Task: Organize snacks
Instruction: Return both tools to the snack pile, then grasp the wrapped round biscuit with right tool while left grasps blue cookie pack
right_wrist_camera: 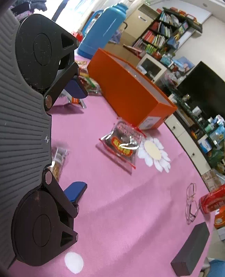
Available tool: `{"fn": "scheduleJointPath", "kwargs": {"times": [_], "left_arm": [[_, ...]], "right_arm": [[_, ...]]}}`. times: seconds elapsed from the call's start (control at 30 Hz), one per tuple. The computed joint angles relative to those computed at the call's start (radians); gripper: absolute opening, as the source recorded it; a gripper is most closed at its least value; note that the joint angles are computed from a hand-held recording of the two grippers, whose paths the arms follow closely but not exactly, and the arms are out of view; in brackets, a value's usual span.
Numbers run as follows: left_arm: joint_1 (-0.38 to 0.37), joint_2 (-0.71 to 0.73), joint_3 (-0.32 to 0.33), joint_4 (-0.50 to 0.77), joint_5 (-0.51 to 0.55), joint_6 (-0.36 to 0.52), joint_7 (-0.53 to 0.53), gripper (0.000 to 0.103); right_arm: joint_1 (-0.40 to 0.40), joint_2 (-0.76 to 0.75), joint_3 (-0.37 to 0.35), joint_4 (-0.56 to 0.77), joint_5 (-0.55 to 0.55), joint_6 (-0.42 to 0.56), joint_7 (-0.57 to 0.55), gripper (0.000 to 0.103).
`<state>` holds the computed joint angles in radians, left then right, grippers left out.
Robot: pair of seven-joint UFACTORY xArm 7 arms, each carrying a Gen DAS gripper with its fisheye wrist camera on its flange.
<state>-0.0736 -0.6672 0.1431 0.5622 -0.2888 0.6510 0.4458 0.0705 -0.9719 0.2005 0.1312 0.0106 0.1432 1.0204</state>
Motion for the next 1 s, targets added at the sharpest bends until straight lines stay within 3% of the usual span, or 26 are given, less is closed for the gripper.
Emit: {"fn": "scheduleJointPath", "kwargs": {"times": [0.07,0.13,0.23,0.3,0.33,0.4,0.53,0.7,0.8,0.87,1.0], "left_arm": [[-0.025,0.002,0.039,0.018,-0.081,0.041,-0.030,0.100],[-0.014,0.035,0.004,0.032,-0.102,0.001,-0.092,0.100],[0.030,0.122,-0.106,0.056,-0.035,-0.113,-0.238,0.101],[0.042,0.162,-0.142,0.059,0.016,-0.165,-0.312,0.100],[0.075,0.168,-0.188,0.048,0.082,-0.202,-0.368,0.099],[0.090,0.170,-0.213,0.038,0.176,-0.221,-0.400,0.094],[0.024,0.116,-0.118,0.012,0.221,-0.183,-0.277,0.094],[-0.035,0.093,0.011,0.035,0.144,-0.090,-0.050,0.092],[-0.059,0.112,0.031,0.069,0.061,-0.051,0.014,0.098],[-0.068,0.135,0.016,0.077,0.030,-0.079,0.051,0.100],[-0.053,0.133,-0.030,0.040,0.038,-0.131,0.073,0.101]], "right_arm": [[-0.004,0.007,0.006,0.004,-0.002,-0.014,0.004,0.093],[-0.004,0.012,0.011,0.011,-0.006,-0.016,0.000,0.093],[-0.010,0.017,0.021,0.019,-0.018,-0.007,-0.008,0.093],[-0.011,0.018,0.019,0.020,-0.021,-0.003,-0.011,0.093],[-0.008,0.016,0.014,0.017,-0.019,-0.006,-0.011,0.093],[-0.008,0.009,0.003,0.011,-0.015,0.001,-0.013,0.093],[-0.012,-0.017,-0.007,-0.005,-0.007,0.009,-0.009,0.093],[0.000,0.006,-0.006,0.005,-0.006,0.004,-0.013,0.093],[0.003,0.015,0.007,0.024,-0.016,0.029,-0.022,0.093],[0.010,-0.014,0.012,0.026,-0.018,0.070,-0.022,0.093],[0.017,-0.127,0.079,0.035,-0.062,0.271,-0.014,0.093]]}}
